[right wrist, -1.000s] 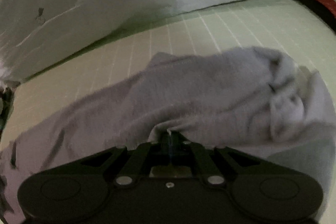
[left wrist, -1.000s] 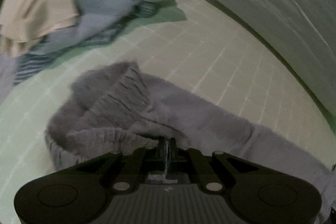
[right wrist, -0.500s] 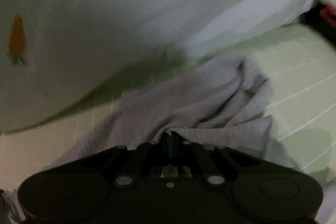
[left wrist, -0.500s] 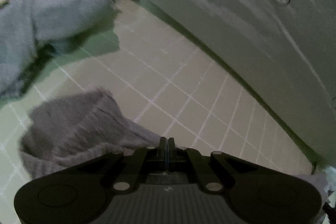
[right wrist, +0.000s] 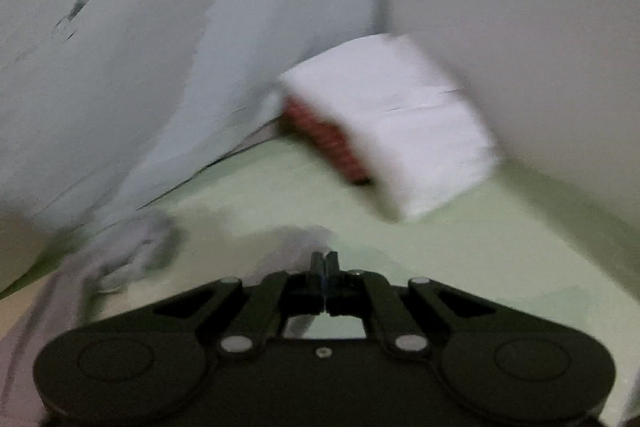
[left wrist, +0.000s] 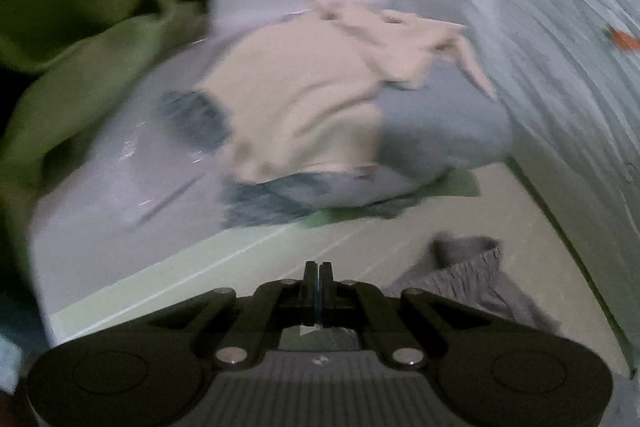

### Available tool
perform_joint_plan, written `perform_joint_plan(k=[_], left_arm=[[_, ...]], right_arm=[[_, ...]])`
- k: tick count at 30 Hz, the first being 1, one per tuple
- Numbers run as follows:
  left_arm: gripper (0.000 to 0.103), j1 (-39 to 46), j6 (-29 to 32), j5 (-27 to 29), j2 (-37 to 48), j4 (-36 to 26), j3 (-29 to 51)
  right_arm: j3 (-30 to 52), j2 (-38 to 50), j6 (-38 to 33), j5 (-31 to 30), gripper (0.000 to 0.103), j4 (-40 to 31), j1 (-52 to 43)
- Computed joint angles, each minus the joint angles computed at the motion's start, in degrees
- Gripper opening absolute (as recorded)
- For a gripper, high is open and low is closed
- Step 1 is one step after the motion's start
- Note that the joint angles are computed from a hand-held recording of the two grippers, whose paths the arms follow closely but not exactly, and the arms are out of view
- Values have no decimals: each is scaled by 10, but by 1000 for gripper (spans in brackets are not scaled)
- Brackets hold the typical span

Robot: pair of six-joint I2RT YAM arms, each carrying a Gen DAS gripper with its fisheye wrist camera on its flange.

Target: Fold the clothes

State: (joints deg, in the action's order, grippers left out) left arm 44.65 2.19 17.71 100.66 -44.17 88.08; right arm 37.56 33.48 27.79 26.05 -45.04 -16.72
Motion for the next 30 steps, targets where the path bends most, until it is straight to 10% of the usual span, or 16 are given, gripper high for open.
perform_joint_plan(k=[7, 20, 27, 30], left_arm=[[0, 56, 33, 38, -8, -33, -17], [0, -1, -55, 124, -22, 27, 93], [0, 50, 78, 138, -42, -35, 38], [0, 40, 100, 131, -39, -77, -17]], right_arm=[[6, -136, -48, -87, 0, -113, -154], [118, 28, 11, 36, 0, 26, 53], [128, -90, -9, 69, 0, -116, 28], [66, -134, -64, -48, 1, -158, -107]])
